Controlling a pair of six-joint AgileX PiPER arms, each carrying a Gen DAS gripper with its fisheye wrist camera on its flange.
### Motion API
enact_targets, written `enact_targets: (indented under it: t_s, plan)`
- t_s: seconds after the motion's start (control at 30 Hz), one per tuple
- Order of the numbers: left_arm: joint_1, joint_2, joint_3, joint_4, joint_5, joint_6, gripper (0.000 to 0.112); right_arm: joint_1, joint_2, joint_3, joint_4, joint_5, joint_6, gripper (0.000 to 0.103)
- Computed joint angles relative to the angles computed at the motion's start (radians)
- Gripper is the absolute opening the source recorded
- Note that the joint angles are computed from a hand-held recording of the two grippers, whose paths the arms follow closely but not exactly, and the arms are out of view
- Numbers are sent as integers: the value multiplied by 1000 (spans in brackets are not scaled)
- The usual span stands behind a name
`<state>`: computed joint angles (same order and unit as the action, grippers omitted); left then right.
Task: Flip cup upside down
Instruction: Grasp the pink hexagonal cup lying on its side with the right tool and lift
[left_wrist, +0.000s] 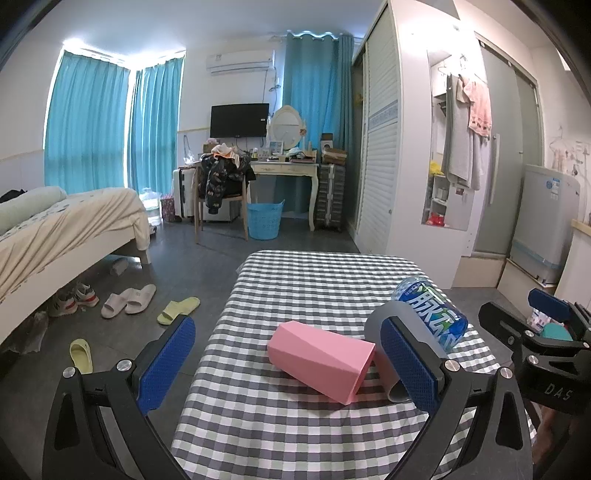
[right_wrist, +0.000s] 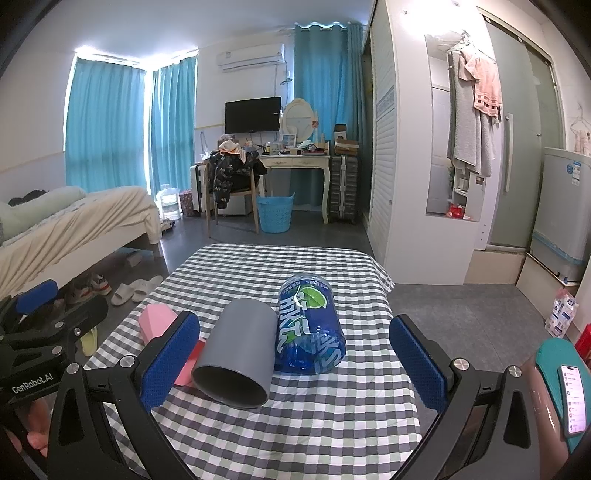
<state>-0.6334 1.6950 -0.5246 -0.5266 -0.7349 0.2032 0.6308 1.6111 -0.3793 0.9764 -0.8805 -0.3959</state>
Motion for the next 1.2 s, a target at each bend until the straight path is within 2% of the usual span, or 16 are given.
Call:
enact_targets:
  t_s: [0.17,0.37,0.6,0.83,0.97,1.07,1.2]
  plan:
    - [13,-9,10,10,7,-11,103,13,-14,-11,29,16,-38,103]
    - [74,-53,0,38,73,-21,103,9,-20,-46,40,64,-108,103]
    - [189,-73,-48,-10,174,47,103,-28,-11,-163,43,204,-264,103]
    - [325,-69,-78,53,270,3,103,-39,130,-382,74,412,-533,103]
    - [381,-78,-77,132,300,-64,103,-48,252,-510,180,519,-691,103]
    - [413,-85,-77,209,323,-128,103,-50,319,-577,288,546,-815,102]
    - [439,-96,-72,291,336,-190,103,-45,375,-632,398,534,-929,95]
